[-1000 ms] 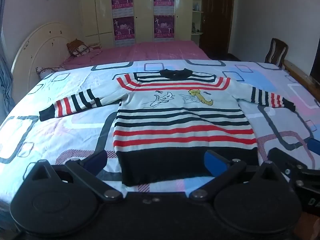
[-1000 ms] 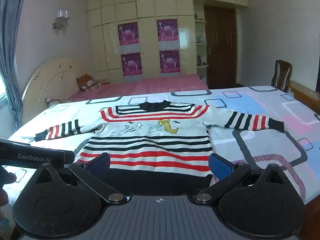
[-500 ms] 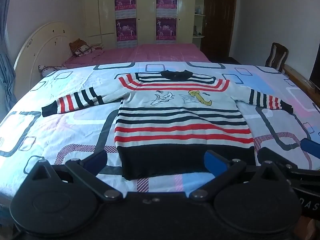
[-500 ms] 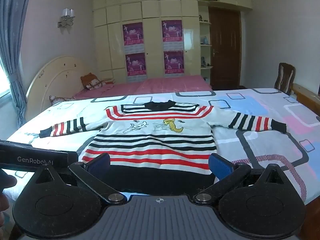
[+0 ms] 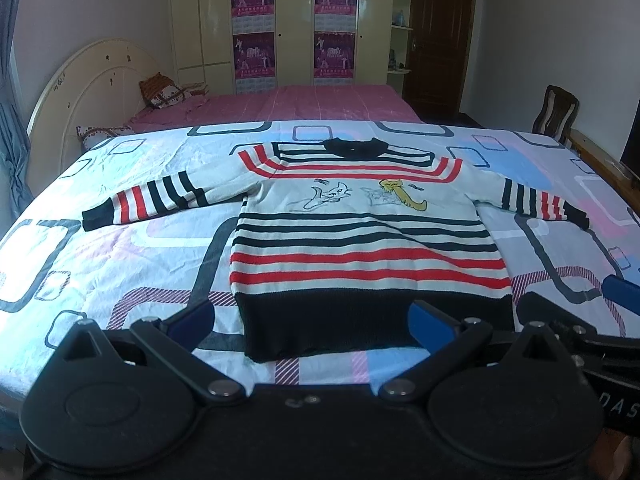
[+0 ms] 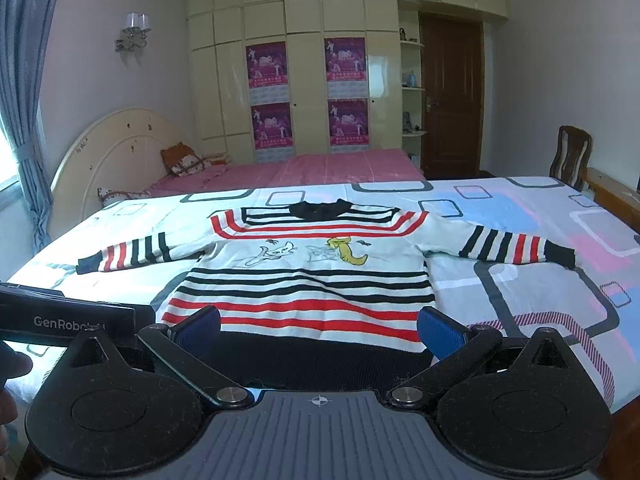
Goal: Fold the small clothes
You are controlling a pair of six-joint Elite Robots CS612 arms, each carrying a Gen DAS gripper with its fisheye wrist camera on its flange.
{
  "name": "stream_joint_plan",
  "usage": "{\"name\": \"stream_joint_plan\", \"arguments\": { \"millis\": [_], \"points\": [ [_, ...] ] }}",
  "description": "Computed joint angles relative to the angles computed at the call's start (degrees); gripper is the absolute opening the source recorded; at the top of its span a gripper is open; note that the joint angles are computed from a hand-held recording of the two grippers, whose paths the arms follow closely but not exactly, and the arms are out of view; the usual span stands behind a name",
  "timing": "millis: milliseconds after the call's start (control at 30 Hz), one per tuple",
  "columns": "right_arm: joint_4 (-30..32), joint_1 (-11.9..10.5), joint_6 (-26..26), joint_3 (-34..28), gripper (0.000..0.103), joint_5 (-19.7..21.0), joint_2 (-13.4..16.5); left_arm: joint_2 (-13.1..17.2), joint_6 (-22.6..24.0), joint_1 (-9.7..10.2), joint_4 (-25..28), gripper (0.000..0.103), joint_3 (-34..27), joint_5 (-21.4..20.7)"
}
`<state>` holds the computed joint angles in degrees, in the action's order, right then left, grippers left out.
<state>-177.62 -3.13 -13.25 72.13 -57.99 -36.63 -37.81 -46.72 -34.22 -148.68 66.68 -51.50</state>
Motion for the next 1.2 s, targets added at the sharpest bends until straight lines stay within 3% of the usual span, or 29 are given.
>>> {"name": "stream_joint_plan", "arguments": {
  "millis": [1200],
  "points": [
    [1.2, 0.9, 0.2, -1.8, 0.103, -1.2, 0.9, 0.1, -0.3, 1.07, 0.3, 0.103, 0.0, -2.1]
  ]
}}
